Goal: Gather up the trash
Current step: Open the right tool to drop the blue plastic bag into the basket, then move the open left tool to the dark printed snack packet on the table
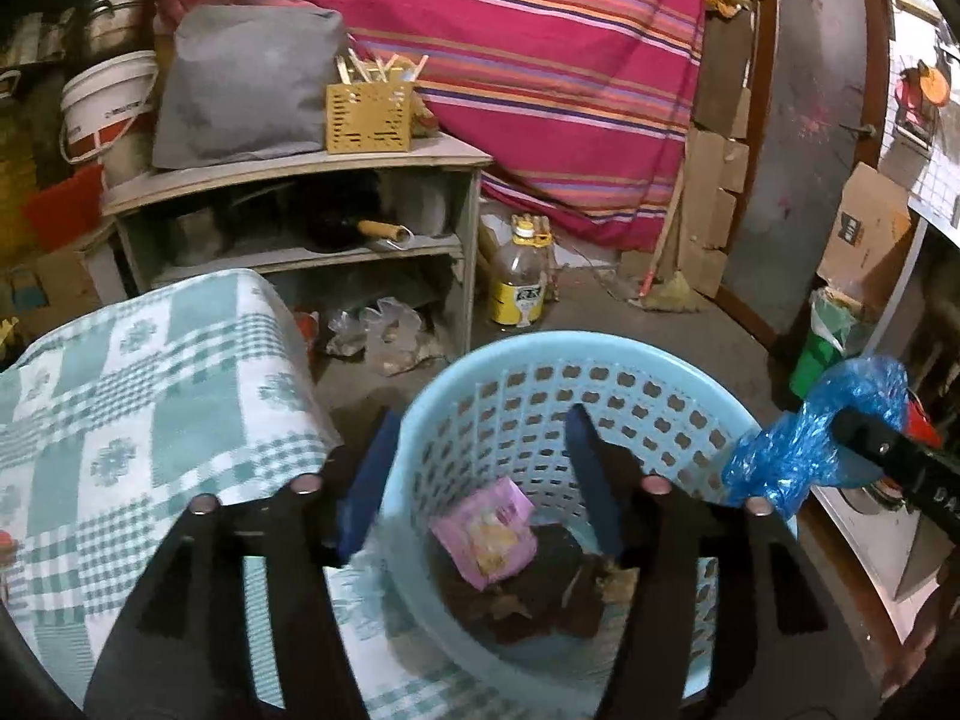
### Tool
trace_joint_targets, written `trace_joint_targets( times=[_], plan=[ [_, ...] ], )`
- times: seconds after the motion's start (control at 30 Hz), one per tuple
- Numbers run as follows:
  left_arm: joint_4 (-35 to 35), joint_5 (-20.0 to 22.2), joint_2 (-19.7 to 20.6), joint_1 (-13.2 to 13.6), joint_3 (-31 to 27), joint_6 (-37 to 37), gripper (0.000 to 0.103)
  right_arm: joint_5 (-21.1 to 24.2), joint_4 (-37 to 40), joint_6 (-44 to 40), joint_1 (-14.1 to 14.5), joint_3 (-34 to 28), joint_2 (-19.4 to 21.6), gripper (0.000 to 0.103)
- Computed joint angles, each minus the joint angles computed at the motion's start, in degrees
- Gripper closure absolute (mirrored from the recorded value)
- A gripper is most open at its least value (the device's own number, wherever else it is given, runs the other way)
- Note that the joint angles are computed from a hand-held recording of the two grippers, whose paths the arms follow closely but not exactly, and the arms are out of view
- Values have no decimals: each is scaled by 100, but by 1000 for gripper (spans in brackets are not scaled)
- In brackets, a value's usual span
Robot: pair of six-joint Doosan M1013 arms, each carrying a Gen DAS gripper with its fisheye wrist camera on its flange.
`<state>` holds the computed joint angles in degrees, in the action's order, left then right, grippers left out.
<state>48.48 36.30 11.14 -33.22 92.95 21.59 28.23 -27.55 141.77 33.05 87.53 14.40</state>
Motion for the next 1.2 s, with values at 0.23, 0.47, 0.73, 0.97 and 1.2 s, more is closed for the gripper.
trace_joint_targets(
  times=[0.23, 0.47, 0.73, 0.97, 1.2],
  plan=[
    [374, 463, -272, -19, 206, -262, 14, 209, -31, -178, 125, -195, 143, 95],
    [683, 815, -672, 38, 556, -645, 6, 622, 171, -372, 260, -529, 383, 29],
    [851, 1307, -1165, 189, 947, -750, 6, 1412, 303, -264, 407, -969, 710, 20],
    [905, 1732, -1613, 479, 1347, -788, 6, 1425, -71, -126, 706, -1160, 786, 18],
    [580, 1763, -2073, 1026, 1805, -687, 6, 1081, -266, -225, 1090, -1325, 861, 15]
  ],
)
